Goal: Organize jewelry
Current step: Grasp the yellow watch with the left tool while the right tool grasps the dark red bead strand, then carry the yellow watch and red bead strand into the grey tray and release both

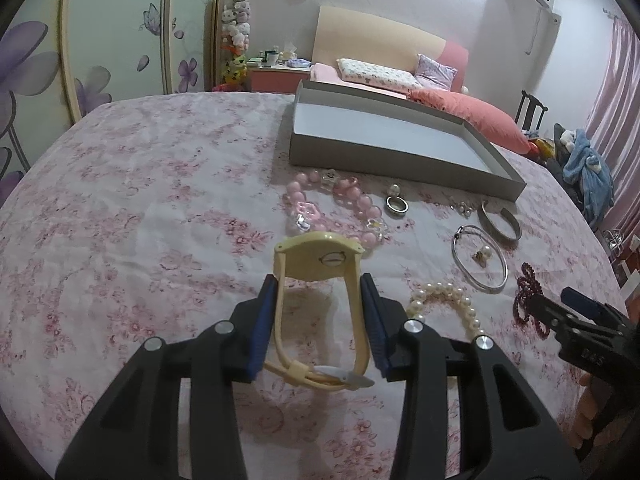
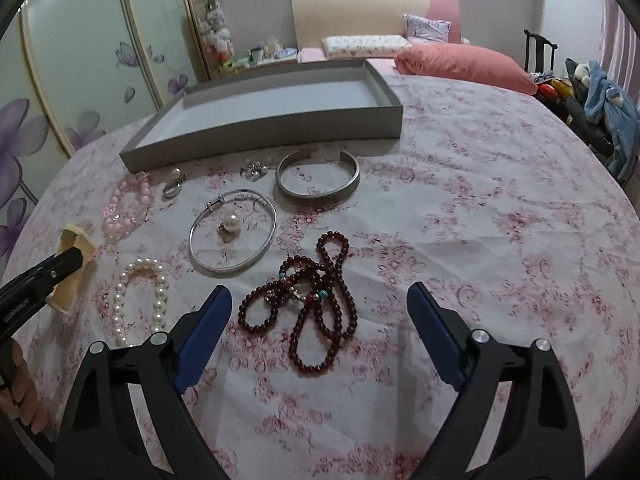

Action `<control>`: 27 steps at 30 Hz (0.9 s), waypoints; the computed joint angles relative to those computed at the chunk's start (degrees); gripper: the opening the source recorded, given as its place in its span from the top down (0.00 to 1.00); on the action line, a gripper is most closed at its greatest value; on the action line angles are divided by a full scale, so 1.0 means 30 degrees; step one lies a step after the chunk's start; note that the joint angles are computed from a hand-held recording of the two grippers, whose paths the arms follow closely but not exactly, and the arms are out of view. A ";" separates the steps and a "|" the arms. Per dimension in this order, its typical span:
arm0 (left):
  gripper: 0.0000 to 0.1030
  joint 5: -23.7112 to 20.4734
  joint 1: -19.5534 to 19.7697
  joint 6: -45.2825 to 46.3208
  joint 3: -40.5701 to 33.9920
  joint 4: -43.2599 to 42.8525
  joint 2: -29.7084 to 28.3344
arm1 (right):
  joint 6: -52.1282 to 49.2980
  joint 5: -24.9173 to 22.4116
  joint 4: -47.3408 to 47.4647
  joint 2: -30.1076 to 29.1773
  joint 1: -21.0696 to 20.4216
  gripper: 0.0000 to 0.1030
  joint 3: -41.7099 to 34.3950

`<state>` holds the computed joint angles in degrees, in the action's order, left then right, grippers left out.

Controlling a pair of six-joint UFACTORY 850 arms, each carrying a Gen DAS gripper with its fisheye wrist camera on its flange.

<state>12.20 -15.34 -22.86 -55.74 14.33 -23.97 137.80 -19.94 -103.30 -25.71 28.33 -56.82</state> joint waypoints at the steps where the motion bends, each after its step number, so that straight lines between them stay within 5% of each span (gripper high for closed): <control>1: 0.60 0.0022 0.0016 -0.0116 0.0016 0.0121 0.0019 | -0.0634 0.0095 0.0543 -0.0055 -0.0048 0.13 -0.0109; 5: 0.60 0.0165 0.0060 -0.0140 0.0135 0.0284 0.0098 | -0.3935 0.0210 0.3284 -0.0564 -0.0052 0.14 -0.0733; 7: 0.60 0.0232 0.0062 -0.0073 0.0182 0.0258 0.0123 | -0.4574 -0.0119 0.3666 -0.0614 0.0067 0.22 -0.0775; 12: 0.60 0.0361 0.0056 -0.0309 0.0251 0.0560 0.0170 | -0.3409 -0.0137 0.2129 -0.0381 0.0097 0.65 -0.0519; 16: 0.60 0.0532 -0.0035 -0.0141 0.0386 0.0503 0.0309 | -0.1872 0.0247 0.0531 -0.0216 -0.0063 0.86 -0.0290; 27: 0.60 0.1409 -0.0112 0.1111 0.0953 -0.0662 0.0949 | 0.9311 -0.0691 -0.9700 0.1302 -0.0638 0.92 0.1673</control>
<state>16.42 -15.68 -19.52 -52.88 12.34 -21.12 165.74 -22.01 -132.40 -21.80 26.42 -51.80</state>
